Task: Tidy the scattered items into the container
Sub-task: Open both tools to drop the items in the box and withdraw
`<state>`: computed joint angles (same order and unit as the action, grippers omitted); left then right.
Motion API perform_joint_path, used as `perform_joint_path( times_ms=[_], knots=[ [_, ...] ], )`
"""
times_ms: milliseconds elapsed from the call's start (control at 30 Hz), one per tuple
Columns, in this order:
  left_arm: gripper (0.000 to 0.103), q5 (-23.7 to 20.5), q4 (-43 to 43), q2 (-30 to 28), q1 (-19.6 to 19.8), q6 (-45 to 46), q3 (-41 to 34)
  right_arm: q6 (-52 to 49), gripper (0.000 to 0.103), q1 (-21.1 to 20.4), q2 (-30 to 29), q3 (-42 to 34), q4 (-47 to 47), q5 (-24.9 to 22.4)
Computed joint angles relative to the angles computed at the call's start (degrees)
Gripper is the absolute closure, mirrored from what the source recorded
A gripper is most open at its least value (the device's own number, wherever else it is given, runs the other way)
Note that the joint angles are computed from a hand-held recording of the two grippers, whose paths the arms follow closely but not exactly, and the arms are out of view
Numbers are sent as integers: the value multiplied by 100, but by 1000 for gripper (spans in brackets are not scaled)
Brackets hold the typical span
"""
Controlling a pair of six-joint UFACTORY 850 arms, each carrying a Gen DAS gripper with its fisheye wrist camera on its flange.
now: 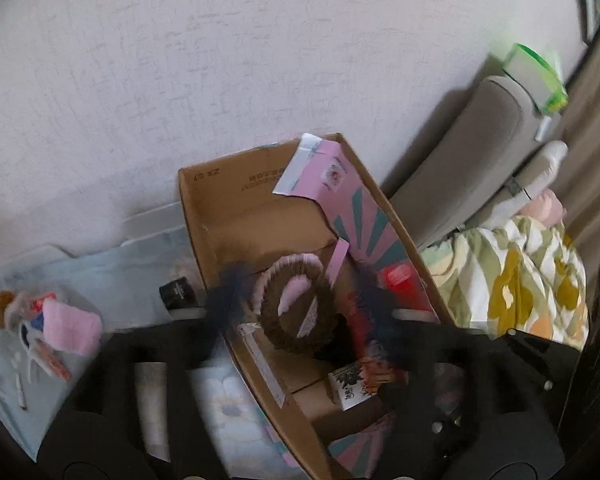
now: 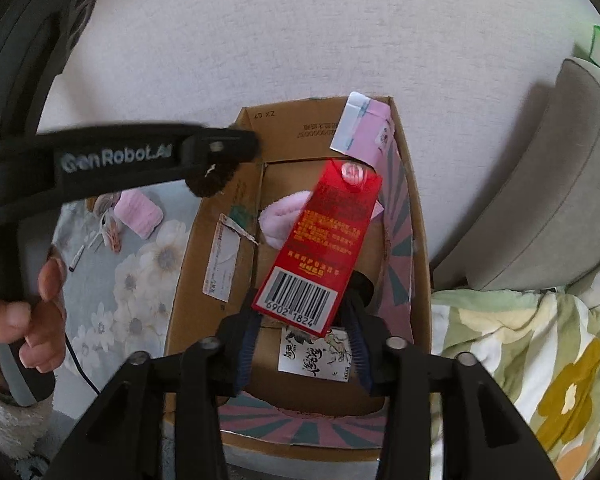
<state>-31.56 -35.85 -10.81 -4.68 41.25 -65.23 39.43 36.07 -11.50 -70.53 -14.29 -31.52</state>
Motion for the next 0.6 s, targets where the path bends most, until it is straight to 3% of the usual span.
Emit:
perform_joint_path(
  times_ms=[67,233,600],
  knots=[
    [3,212,-69,77,30,-50,34,20,43,-8,-6,-7,-141,-18],
    [3,444,69,159,167,-324,41,255,31,26,132,119,-664,145],
    [3,334,-137,399,602,-159,186,769,30,78,129,23,-1125,148]
  ],
)
